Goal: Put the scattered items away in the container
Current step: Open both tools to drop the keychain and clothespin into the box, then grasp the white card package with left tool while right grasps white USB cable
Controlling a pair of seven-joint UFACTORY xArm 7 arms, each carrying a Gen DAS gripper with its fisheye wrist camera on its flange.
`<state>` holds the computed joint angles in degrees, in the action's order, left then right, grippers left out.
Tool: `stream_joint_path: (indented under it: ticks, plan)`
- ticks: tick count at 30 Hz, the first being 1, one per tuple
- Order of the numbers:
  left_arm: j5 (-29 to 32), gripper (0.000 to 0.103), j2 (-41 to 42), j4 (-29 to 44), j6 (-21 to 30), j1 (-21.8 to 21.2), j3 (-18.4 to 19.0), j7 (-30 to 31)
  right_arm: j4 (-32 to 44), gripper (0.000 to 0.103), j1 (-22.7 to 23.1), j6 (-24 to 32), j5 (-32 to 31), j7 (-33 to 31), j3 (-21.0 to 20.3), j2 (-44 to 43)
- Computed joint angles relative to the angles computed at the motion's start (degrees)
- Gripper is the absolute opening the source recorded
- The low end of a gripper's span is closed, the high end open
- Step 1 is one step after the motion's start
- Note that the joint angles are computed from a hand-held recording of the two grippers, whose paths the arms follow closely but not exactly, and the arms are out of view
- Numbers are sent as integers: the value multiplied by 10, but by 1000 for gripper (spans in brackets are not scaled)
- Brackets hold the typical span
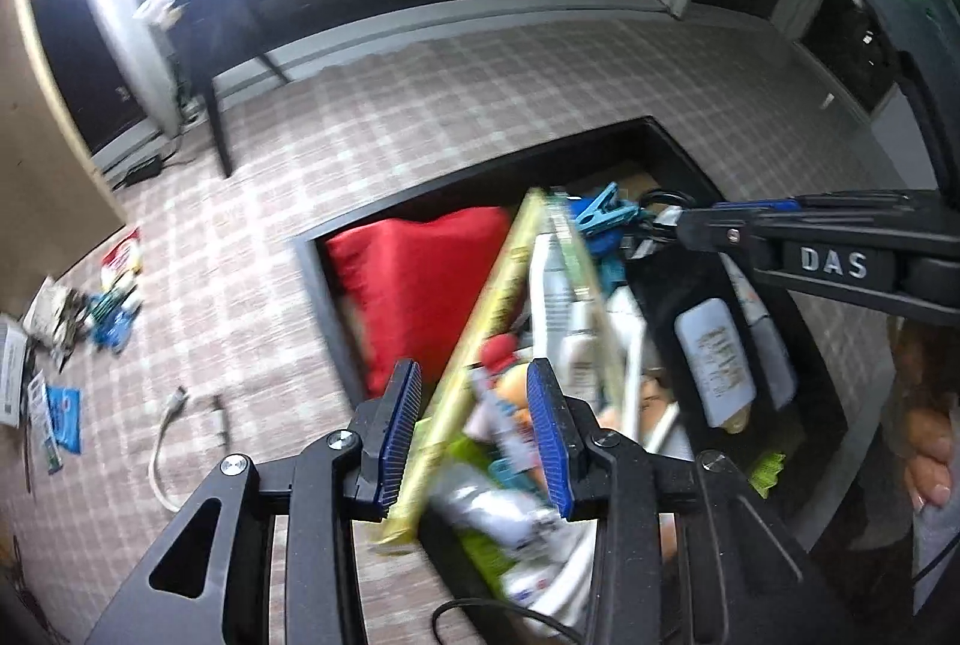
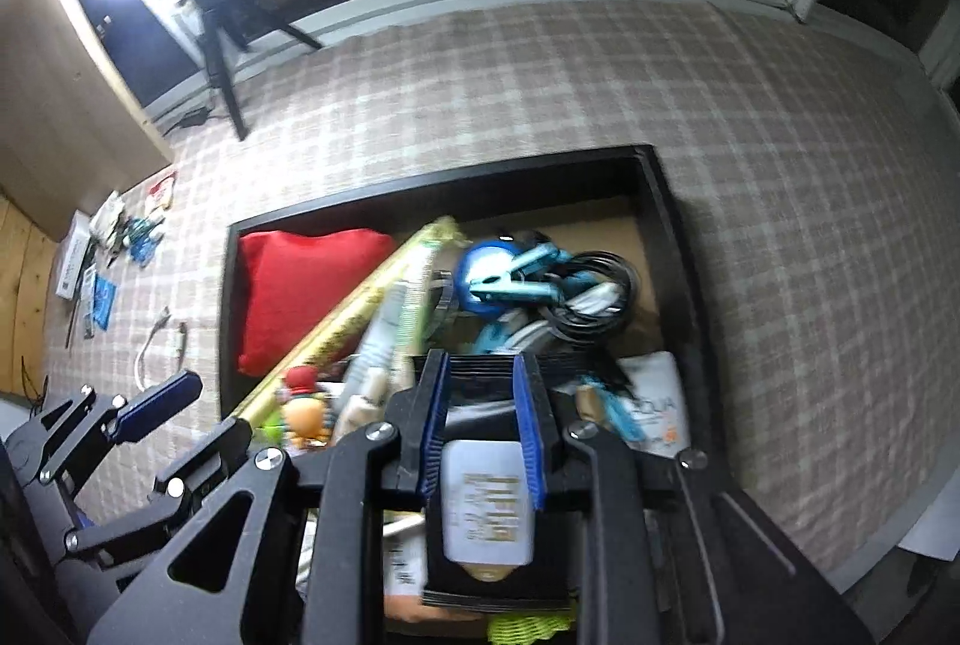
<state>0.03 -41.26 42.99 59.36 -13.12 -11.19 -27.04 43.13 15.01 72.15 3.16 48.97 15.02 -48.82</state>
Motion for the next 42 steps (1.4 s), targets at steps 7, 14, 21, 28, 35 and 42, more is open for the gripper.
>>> stream_joint_path:
  ticks: [7, 14, 21, 28, 35, 42]
  plan:
    - [15, 35, -89, -49, 47, 35, 42, 22, 63, 22, 10, -43, -3, 30, 37, 92]
    - [46, 35, -194, -95, 110, 112, 109, 87, 154, 22, 44, -88, -31, 67, 70, 220]
    - [95, 37, -248, -123, 146, 222, 195, 180, 275, 22, 97, -110, -85, 103, 90, 378]
    - [130, 40, -216, -134, 125, 332, 278, 268, 403, 26, 170, -113, -123, 115, 81, 539]
    - [131, 44, -100, -108, 59, 406, 335, 327, 543, 28, 241, -78, -125, 103, 44, 682]
    - [91, 49, 17, -76, 0, 445, 346, 368, 632, 32, 290, -40, -109, 88, -7, 756]
